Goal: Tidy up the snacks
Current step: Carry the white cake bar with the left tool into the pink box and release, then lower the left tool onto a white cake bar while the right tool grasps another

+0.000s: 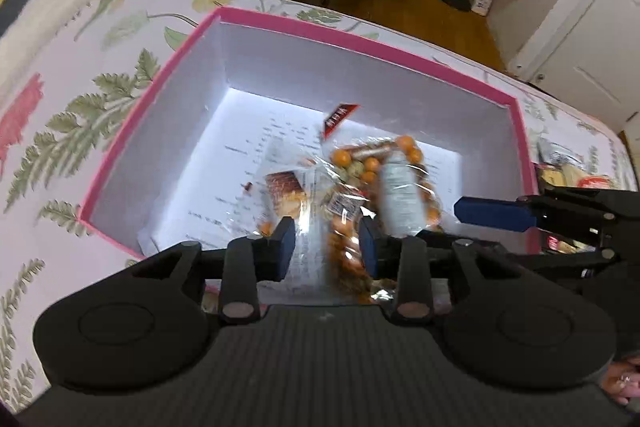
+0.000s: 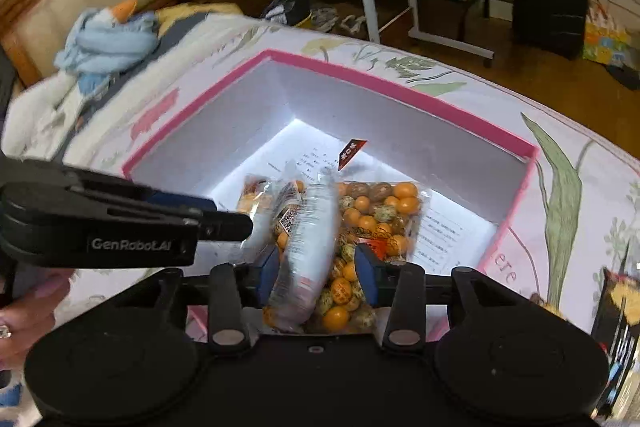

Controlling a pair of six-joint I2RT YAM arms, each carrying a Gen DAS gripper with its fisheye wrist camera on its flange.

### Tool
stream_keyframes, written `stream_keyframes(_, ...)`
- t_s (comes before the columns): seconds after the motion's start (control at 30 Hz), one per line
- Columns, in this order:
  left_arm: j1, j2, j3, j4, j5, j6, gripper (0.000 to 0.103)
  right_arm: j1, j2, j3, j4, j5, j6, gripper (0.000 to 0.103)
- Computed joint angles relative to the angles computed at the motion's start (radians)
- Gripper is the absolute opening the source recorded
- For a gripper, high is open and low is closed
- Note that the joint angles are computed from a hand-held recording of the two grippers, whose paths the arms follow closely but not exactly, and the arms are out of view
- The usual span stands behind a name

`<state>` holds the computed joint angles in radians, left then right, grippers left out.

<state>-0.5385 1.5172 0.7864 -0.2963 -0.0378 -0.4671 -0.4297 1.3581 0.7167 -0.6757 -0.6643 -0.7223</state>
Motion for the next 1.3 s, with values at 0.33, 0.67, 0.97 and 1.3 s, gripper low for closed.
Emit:
stream_keyframes(0.33,-0.122,-0.286,-0.062,-0.138,-0.053,-0.02,0.05,-0.566,-0.08,0.149,-0.542,-0.141,-0.476,0.054)
stream_keyframes(0.67,-0.419,-0.374,0.061,-0.322,-0.19,-0.063,0.062,-1.056,0.131,0.454,-0.835,-0.054,-0.968,0.059)
stream_keyframes(0.97,-0.617,-0.196,0.14,-0.223,-0.217,-0.071,0.066,-1.209,0.272,0.546,-0.725,0.057,-1.099,0.063)
stream_keyframes(1.3,-0.71,0.132,0.235,0.061,-0.176,0.019,0.066,-1.129,0.352,0.549,-0.55,0.033,-1.183,0.064)
